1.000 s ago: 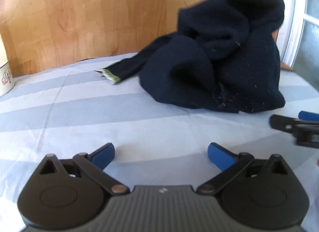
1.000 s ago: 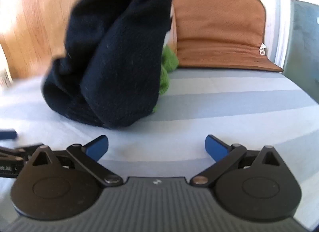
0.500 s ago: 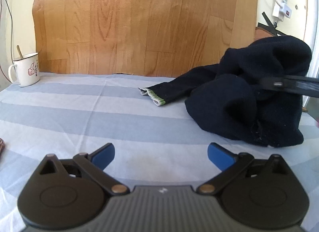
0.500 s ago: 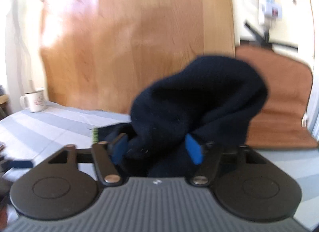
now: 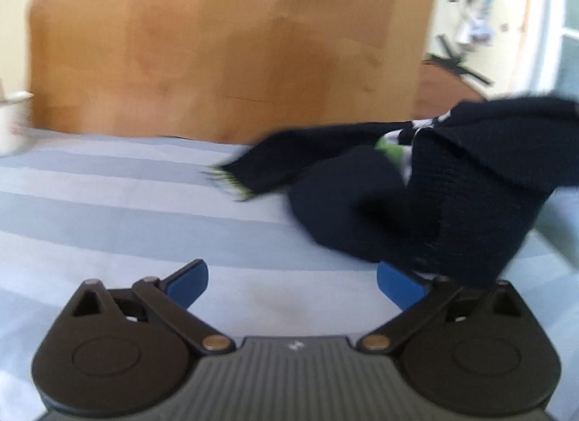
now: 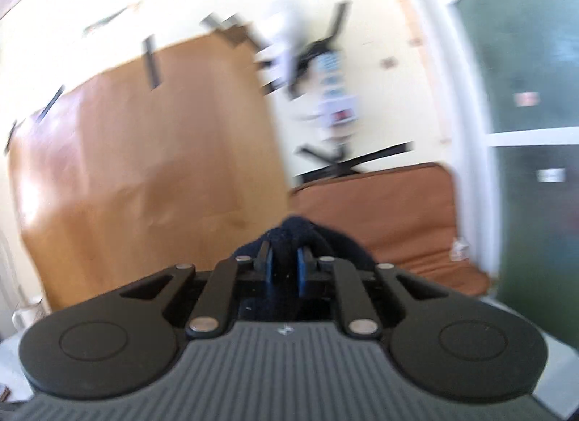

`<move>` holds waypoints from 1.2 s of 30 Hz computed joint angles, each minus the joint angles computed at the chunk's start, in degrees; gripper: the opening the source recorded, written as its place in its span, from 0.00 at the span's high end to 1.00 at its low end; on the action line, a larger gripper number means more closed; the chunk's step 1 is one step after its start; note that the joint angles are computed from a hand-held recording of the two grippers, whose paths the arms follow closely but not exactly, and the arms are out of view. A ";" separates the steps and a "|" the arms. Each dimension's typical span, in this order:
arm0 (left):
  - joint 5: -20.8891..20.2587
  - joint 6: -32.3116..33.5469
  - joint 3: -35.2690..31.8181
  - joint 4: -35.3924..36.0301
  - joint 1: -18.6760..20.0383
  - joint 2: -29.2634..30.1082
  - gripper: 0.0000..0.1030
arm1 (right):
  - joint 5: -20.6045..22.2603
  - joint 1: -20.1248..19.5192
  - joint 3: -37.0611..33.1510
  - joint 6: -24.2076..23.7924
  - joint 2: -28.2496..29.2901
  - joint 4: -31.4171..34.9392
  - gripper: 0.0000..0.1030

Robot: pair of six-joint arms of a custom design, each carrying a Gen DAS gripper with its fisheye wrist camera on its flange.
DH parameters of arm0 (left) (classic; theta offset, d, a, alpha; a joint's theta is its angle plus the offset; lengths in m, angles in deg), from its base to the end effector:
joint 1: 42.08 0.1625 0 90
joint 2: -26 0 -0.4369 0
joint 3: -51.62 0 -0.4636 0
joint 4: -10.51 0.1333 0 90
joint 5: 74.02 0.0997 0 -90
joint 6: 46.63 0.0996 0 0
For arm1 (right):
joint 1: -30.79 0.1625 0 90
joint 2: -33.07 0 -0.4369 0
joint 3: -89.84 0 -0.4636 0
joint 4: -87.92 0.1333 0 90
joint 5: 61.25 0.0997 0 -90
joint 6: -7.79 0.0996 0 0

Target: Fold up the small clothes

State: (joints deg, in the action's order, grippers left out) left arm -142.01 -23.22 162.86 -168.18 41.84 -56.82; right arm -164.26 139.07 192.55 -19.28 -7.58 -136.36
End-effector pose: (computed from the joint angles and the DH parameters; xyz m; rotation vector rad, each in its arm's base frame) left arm 0.1070 -0.6067 0.4161 0.3381 2.3167 -1.2670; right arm 0.3159 -0.6029 0.1029 0.7176 -2.2190 1.6701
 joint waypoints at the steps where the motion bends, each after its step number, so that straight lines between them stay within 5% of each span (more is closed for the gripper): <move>1: -2.07 -1.19 -0.70 2.11 0.00 -0.06 0.00 | -0.25 -0.46 1.81 1.69 -1.01 -1.14 0.85; 5: -7.01 -5.64 -5.42 8.54 -0.14 2.39 0.00 | -2.55 -3.67 7.86 7.58 -5.09 -1.45 0.84; 8: -6.38 -7.73 -9.97 11.02 -0.72 6.30 0.02 | -7.83 -4.75 10.75 10.33 -7.14 3.66 0.76; 11: -4.83 -8.94 -14.01 15.42 -1.29 9.93 0.22 | -12.18 -4.97 12.13 13.46 -6.46 2.50 0.61; 15: 1.61 -10.43 -16.07 15.22 -2.25 13.04 0.71 | -7.57 -3.19 9.56 6.09 -3.73 2.31 0.48; 17: -0.52 -12.80 -15.81 14.91 -1.52 12.12 0.83 | -3.41 -1.70 7.17 -0.30 -1.23 3.37 0.34; 19: -3.47 -14.56 -14.83 14.00 -0.66 10.31 0.87 | 0.85 -1.08 5.24 -3.18 0.30 7.64 0.31; 24: -6.09 -16.05 -12.11 10.51 -1.00 6.51 0.88 | -0.67 0.28 -5.26 -11.27 8.41 19.78 0.34; 26: -5.90 -14.89 -10.95 9.89 -1.57 4.93 0.88 | -3.54 -0.06 -10.19 -9.43 10.78 27.04 0.81; 27: -5.64 -14.26 -10.36 9.57 -1.92 4.03 0.88 | -3.16 -0.60 -10.60 -6.33 9.87 30.75 0.82; 32: -8.15 -9.68 -6.58 1.39 -2.11 -2.91 0.88 | 14.96 -1.00 -4.55 1.41 -0.67 45.39 0.90; 34: -8.15 -8.70 -4.80 -1.57 -1.80 -5.96 0.88 | 21.68 -1.61 -2.49 -1.49 -5.26 57.39 0.87; 36: -5.45 -7.80 -3.56 -0.97 -1.71 -7.94 0.83 | 23.98 -1.58 -1.69 -6.48 -7.85 66.90 0.82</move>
